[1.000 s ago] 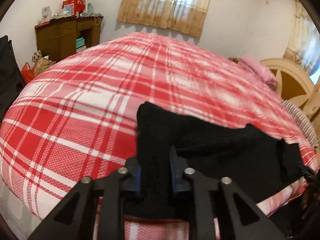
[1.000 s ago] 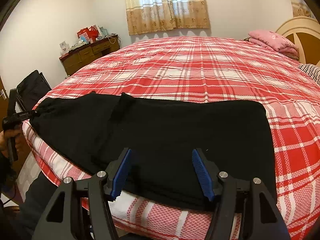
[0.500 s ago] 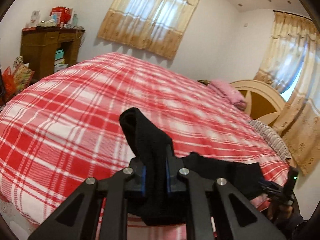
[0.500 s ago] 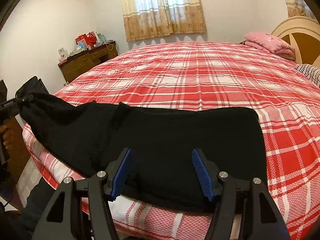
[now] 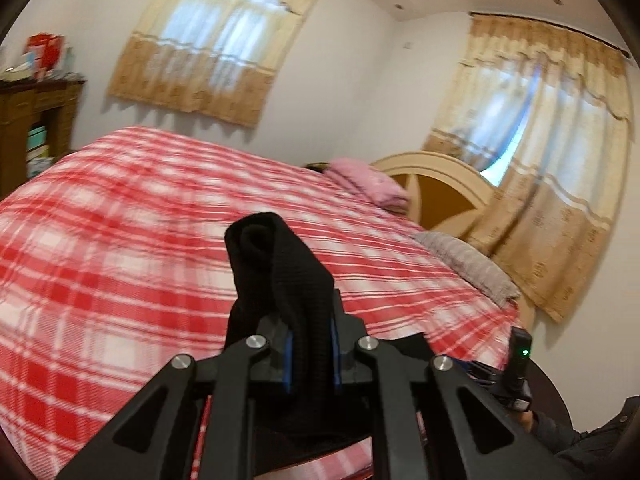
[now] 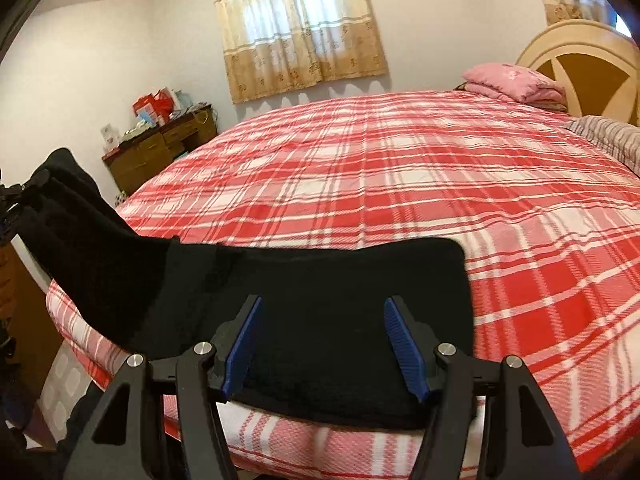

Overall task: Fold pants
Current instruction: 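Grasp the pants end with the left tool, lift and fold it over, open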

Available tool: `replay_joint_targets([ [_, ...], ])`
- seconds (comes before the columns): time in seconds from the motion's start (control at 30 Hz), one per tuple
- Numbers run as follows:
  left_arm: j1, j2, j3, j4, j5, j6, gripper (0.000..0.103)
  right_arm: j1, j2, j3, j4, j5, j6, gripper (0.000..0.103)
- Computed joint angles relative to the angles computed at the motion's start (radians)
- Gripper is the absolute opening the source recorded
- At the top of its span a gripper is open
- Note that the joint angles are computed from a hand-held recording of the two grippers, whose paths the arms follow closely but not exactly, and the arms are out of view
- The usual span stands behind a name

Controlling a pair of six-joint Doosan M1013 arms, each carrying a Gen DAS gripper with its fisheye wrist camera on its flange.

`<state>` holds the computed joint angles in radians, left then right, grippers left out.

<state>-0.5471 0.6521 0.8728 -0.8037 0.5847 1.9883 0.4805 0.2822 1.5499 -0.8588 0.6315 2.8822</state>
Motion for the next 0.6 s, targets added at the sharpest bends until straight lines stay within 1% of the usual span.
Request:
replay_joint_targets([
  [0.17, -0.029, 0.062, -0.115, -0.013, 0.087, 0.013, 0.014, -0.009, -0.027, 0.035, -0.033, 0.024, 0.060, 0.064],
  [0.37, -0.059, 0.135, -0.257, 0.004, 0.205, -0.010, 0.014, -0.032, -0.058, 0.077, -0.057, 0.051, 0.162, 0.064],
  [0.47, -0.076, 0.179, -0.342, 0.043, 0.277, -0.038, 0.014, -0.041, -0.065, 0.091, -0.069, 0.070, 0.222, 0.064],
  [0.53, -0.090, 0.217, -0.411, 0.090, 0.330, -0.065, 0.014, -0.048, -0.068, 0.096, -0.066, 0.081, 0.249, 0.064],
  [0.6, -0.103, 0.264, -0.494, 0.128, 0.405, -0.102, 0.014, -0.054, -0.072, 0.103, -0.064, 0.084, 0.275, 0.064],
])
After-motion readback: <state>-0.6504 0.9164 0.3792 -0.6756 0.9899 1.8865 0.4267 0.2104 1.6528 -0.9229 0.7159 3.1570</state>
